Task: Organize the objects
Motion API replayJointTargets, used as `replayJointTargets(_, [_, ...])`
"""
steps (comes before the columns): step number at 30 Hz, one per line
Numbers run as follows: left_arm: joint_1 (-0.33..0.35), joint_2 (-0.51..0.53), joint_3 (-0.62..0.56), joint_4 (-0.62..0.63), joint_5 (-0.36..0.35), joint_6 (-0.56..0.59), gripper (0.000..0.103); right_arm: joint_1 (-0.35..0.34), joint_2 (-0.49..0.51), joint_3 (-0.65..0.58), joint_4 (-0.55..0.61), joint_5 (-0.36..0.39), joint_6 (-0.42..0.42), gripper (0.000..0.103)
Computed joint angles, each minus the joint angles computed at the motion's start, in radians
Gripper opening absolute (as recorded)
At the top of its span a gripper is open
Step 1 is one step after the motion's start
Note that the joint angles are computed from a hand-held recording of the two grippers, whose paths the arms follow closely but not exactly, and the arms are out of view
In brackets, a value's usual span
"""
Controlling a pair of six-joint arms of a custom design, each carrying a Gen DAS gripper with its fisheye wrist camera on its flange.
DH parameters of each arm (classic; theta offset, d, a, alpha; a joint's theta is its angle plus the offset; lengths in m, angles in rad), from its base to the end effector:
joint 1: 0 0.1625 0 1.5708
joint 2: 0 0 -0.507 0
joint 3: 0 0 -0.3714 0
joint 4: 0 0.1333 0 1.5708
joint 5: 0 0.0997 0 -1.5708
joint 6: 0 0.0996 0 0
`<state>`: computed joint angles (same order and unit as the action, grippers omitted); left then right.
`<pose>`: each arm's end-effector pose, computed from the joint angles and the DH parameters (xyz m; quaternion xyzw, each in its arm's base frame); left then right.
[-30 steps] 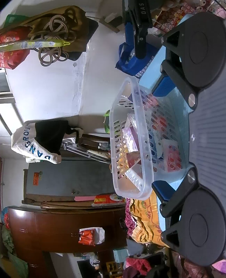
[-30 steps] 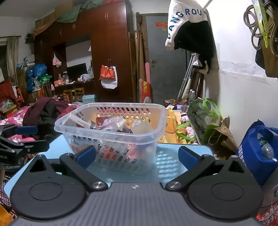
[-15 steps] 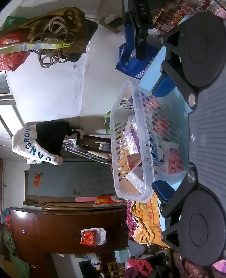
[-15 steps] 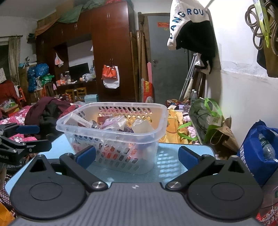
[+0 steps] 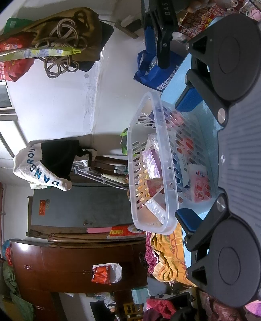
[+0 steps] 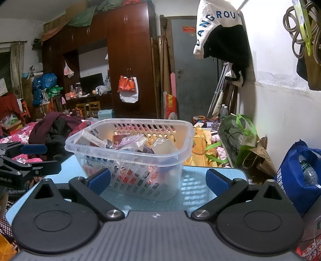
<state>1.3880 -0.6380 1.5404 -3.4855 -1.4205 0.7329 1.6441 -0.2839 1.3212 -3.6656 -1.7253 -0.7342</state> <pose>0.0051 -0.7878 0.2053 0.3529 0.7984 -0.4474 0.1945 0.1770 -0.7995 0.0232 0.3024 -0.8069 0.4541 0.2262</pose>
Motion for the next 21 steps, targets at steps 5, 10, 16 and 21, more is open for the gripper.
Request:
replayJointTargets(5, [-0.003, 0.005, -0.007, 0.006, 0.015, 0.001, 0.103, 0.000, -0.002, 0.000, 0.004, 0.001, -0.001, 0.103])
replayJointTargets(10, [-0.005, 0.007, -0.009, 0.010, 0.019, -0.003, 0.103, -0.001, -0.005, 0.002, 0.010, 0.009, -0.006, 0.103])
replayJointTargets(16, [-0.004, 0.007, -0.011, 0.016, 0.017, -0.007, 0.103, -0.001, -0.003, -0.001, 0.008, 0.009, -0.011, 0.103])
replayJointTargets(21, [-0.006, 0.012, -0.020, 0.022, 0.021, -0.017, 0.103, -0.001, -0.003, 0.000, 0.007, 0.007, -0.013, 0.103])
